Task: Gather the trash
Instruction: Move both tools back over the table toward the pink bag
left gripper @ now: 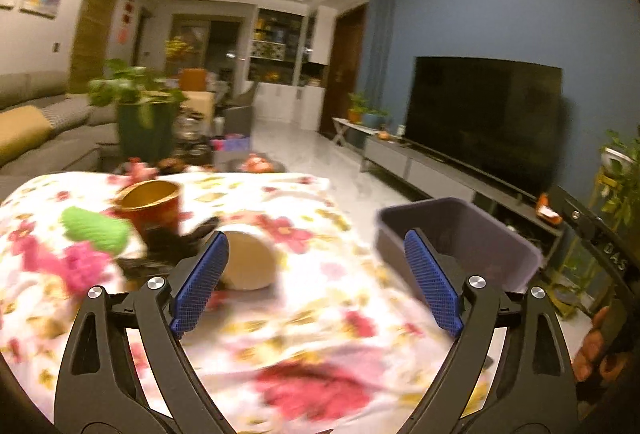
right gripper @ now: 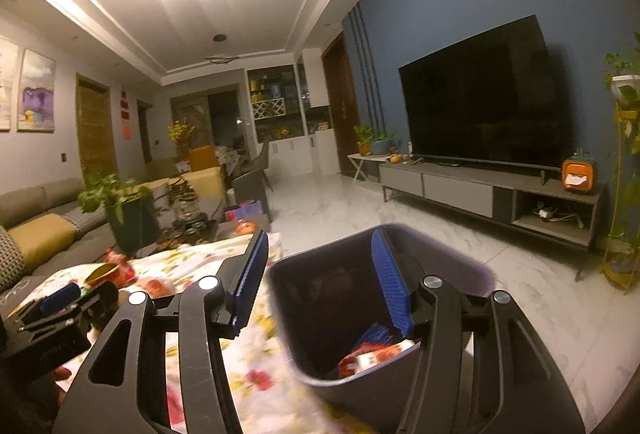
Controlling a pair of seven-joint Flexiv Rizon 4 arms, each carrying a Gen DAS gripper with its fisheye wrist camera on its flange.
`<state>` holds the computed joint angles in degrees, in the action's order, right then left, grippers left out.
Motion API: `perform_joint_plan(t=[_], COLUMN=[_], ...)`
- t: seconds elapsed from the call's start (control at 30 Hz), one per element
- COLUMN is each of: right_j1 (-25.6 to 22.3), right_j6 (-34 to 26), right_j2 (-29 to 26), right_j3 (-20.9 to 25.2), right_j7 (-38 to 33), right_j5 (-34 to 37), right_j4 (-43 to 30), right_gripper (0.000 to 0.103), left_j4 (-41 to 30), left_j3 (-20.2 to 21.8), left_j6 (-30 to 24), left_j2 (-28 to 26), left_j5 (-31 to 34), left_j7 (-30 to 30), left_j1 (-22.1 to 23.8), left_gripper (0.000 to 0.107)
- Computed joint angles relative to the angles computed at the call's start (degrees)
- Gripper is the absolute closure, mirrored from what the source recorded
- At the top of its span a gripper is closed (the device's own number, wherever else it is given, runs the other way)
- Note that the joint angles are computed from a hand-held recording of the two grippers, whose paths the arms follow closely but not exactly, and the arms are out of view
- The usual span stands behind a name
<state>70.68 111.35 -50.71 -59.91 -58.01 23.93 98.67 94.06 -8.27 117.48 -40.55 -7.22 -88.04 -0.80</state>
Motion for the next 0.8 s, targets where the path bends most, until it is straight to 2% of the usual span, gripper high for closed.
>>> perform_joint_plan(t=[0.2,0.53,0.8], right_j1=[0.8,2.5,-0.6], right_j6=[-0.2,-2.0,-3.7], right_j2=[1.3,0.1,-0.5], right_j3=[2.9,5.4,11.4], right_j7=[-1.3,-0.6,0.0], right_j5=[-1.6,-3.9,-9.1], right_j4=[-1.1,-5.5,-11.0], right_gripper=[0.049,0.049,0.049], left_j4=[7.2,14.8,17.3], left_j3=[6.5,7.2,8.4], left_j6=[5.0,8.9,9.6], left_j2=[3.0,6.7,7.6], left_j5=[-5.3,-5.9,-6.6], left_j7=[0.3,-2.0,-2.6], left_j1=[-1.7,3.0,5.3], left_gripper=[0.019,0.019,0.019])
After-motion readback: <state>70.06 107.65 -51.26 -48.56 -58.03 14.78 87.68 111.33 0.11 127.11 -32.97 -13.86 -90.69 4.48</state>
